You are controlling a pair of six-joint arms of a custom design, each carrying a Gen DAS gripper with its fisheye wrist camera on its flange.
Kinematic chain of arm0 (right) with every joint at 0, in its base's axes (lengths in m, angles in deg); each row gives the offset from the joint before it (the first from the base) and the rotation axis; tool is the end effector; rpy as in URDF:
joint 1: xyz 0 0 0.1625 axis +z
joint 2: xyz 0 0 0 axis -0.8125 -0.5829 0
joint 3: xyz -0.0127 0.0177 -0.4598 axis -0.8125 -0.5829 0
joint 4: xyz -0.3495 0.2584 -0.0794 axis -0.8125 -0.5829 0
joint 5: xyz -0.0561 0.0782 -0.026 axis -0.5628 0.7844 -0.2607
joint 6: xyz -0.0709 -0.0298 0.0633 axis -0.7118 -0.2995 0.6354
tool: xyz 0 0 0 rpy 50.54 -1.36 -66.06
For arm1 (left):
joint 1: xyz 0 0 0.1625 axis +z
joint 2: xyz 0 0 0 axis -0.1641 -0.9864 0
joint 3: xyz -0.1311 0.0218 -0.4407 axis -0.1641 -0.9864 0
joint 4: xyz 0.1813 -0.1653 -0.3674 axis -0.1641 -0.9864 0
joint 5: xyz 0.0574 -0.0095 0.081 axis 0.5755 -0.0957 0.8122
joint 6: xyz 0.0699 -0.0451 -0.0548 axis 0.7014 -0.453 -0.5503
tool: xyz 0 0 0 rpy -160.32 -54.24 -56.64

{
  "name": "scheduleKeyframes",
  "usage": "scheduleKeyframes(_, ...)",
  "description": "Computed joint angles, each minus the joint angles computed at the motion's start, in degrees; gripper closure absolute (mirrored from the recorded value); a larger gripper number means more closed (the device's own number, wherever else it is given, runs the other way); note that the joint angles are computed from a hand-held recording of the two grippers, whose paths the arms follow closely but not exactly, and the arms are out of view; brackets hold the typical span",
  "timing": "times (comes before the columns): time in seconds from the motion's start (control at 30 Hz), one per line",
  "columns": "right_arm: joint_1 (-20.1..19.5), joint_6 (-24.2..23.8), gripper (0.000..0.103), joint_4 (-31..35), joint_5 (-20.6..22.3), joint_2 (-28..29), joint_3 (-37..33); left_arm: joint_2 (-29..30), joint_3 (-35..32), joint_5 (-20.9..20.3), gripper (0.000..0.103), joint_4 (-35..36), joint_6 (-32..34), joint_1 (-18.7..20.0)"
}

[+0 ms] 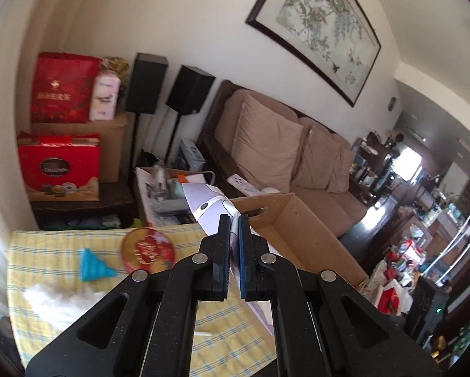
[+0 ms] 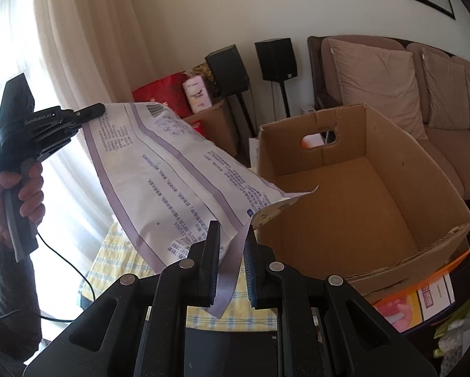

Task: Organize objects
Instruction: 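Grasp the wet-wipes pack edge with the right gripper and lift it, then carry the wet-wipes pack over the cardboard box with the right gripper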

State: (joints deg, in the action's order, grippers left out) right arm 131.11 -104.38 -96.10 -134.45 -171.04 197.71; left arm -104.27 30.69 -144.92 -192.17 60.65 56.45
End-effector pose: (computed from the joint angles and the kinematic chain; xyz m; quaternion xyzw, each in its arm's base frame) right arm 0.0045 -0.5384 0.3864 0.1348 -0.8792 0.4108 0.2003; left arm -0.4445 -0.7117 0.0687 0.2968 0.9070 -0.2984 0.0180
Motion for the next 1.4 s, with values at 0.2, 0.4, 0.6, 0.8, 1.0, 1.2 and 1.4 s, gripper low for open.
scheduleKeyframes(0.2,-3.91,3.79,0.089,9.61,0.18,-1.02,-4.03,8.73,-14.83,-1.66,0.099,13.02,-4.65,-0.27)
scheduleKeyframes(0.4,-3.71,2.30,0.088,11.76,-8.34,0.17,-6.37,14.92,-24.40,1.01,0.099,23.05,-6.05,-1.07)
scheduleKeyframes(0.6,-0.80,-8.99,0.028,-2.10,-18.06,3.30,-4.56,17.32,-27.97,1.97,0.100,27.65,-6.72,-0.90)
scheduleKeyframes(0.8,-0.24,-13.65,0.030,1.52,-12.96,3.85,-6.58,19.61,-31.70,4.07,0.100,30.90,-6.52,-1.14)
scheduleKeyframes(1.0,0.94,-15.02,0.031,7.47,-9.77,5.02,-9.35,20.93,-34.37,5.82,0.100,33.41,-6.19,-1.47)
scheduleKeyframes(1.2,2.46,-15.97,0.053,9.25,-13.92,8.18,-11.00,22.60,-37.50,6.41,0.100,35.68,-6.17,-1.66)
scheduleKeyframes(1.4,0.71,-10.07,0.091,14.20,-12.79,9.39,-14.56,25.82,-43.14,6.85,0.100,39.67,-5.01,-2.09)
